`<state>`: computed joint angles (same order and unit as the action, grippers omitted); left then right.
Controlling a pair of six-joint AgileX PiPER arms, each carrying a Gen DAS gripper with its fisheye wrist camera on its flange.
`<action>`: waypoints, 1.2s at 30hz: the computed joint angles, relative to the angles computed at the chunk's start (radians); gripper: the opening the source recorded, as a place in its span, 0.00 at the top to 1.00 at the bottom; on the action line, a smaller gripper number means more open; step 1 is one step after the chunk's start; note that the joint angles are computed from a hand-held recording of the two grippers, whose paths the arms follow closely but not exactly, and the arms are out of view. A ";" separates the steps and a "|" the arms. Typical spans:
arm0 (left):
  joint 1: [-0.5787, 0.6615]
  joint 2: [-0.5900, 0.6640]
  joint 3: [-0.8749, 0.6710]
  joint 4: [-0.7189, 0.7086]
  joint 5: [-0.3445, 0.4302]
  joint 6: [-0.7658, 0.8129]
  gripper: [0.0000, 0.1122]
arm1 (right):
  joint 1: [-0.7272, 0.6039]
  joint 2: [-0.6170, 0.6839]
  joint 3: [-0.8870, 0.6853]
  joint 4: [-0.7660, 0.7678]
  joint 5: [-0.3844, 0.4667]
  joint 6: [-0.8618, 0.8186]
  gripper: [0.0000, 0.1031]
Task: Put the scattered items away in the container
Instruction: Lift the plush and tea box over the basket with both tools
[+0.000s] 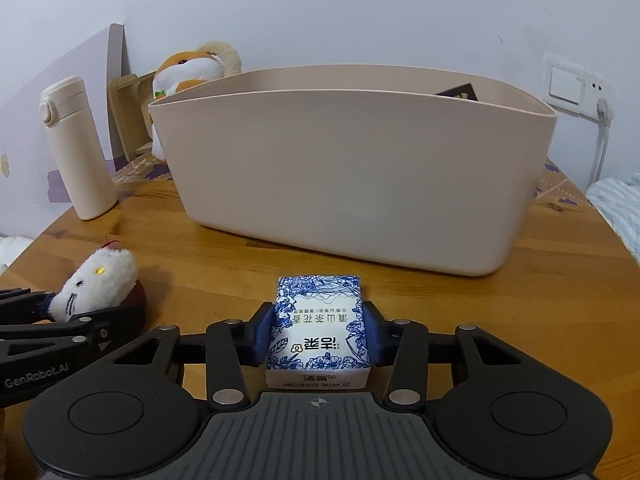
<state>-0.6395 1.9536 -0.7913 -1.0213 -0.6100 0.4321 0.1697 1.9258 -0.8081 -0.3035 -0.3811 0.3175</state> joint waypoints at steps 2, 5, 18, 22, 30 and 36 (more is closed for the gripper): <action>-0.003 -0.001 0.003 0.001 -0.002 -0.001 0.62 | -0.015 -0.008 0.012 -0.041 -0.006 0.039 0.59; -0.010 -0.007 0.011 0.000 -0.001 -0.005 0.62 | -0.038 -0.018 0.030 -0.091 -0.021 0.086 0.59; -0.058 -0.117 0.073 0.073 -0.047 -0.051 0.62 | -0.134 -0.157 0.144 -0.292 -0.116 0.221 0.59; -0.076 -0.162 0.076 0.050 -0.058 -0.012 0.62 | -0.159 -0.221 0.166 -0.359 -0.131 0.265 0.59; -0.090 -0.239 0.062 0.011 -0.080 0.087 0.62 | -0.196 -0.331 0.163 -0.472 -0.133 0.342 0.59; -0.091 -0.240 0.025 -0.005 -0.105 0.130 0.62 | -0.203 -0.370 0.136 -0.470 -0.111 0.325 0.59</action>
